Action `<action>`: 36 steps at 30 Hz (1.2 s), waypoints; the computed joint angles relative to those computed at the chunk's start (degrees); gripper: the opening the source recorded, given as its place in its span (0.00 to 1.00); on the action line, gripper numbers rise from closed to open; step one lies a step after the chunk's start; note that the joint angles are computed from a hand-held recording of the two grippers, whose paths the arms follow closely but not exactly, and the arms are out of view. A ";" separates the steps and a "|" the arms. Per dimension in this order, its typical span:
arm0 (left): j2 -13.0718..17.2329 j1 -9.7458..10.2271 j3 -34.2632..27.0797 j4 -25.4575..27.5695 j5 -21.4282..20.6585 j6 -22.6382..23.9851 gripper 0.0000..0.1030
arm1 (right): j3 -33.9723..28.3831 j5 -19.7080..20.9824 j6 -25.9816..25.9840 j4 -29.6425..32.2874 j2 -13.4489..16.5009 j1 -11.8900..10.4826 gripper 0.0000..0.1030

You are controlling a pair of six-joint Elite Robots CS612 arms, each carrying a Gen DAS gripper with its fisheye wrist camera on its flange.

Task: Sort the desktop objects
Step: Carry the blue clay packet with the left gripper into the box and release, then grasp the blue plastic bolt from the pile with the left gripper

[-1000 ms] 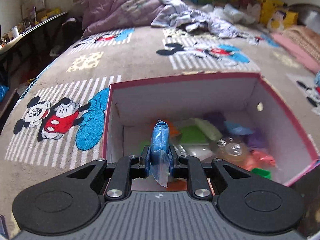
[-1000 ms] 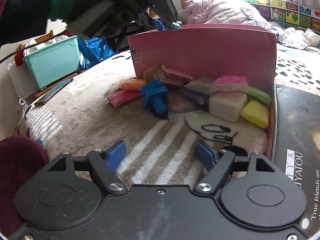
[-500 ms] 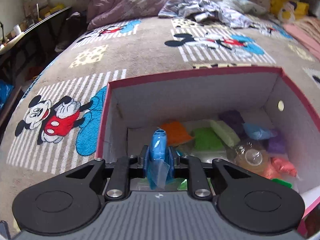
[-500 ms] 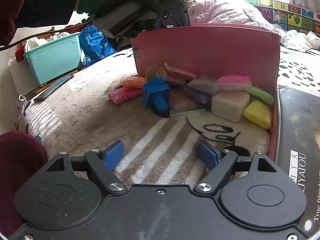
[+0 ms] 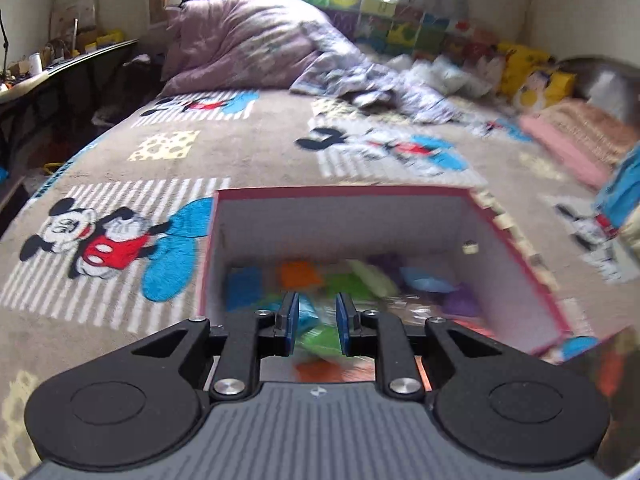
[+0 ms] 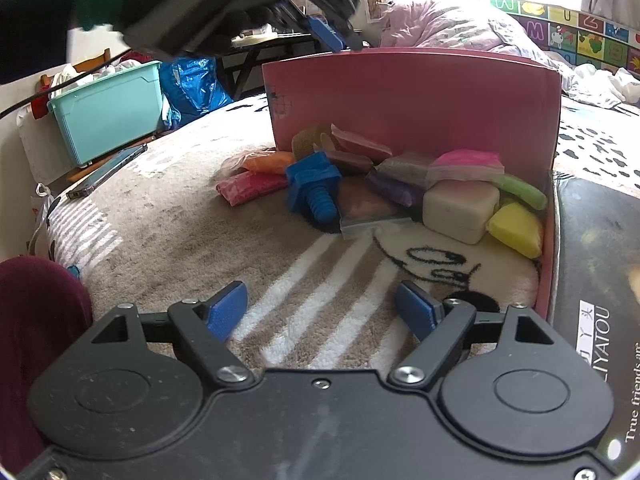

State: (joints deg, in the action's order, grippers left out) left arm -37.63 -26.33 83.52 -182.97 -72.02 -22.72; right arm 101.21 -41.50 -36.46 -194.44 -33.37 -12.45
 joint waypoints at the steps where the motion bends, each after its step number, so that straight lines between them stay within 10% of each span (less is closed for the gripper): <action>1: -0.54 -0.32 1.42 -1.91 -0.76 -0.02 0.18 | 0.03 -0.08 -0.05 -0.07 -0.01 0.01 0.80; 4: -1.68 -1.27 5.28 -6.38 -3.00 -0.27 0.19 | 0.10 -0.29 -0.11 -0.27 -0.02 0.04 0.80; 6: -2.09 -1.80 7.49 -8.55 -4.65 -0.64 0.60 | 0.17 -0.44 -0.13 -0.39 -0.05 0.06 0.80; 8: -2.08 -2.21 9.37 -10.65 -6.04 -2.21 0.74 | 0.23 -0.44 -0.06 -0.39 -0.09 0.03 0.80; 20: -0.16 -4.61 12.17 -8.33 -0.77 -4.80 0.74 | 0.49 -0.53 0.16 -0.53 -0.21 -0.04 0.80; 30: 2.44 -3.50 9.80 -7.03 -2.83 -11.97 0.44 | 0.24 -0.58 0.19 -0.24 -0.09 0.06 0.81; 36: 2.21 -4.16 10.97 -9.43 -0.63 -11.53 0.44 | 0.29 -0.57 0.26 -0.24 -0.15 0.08 0.81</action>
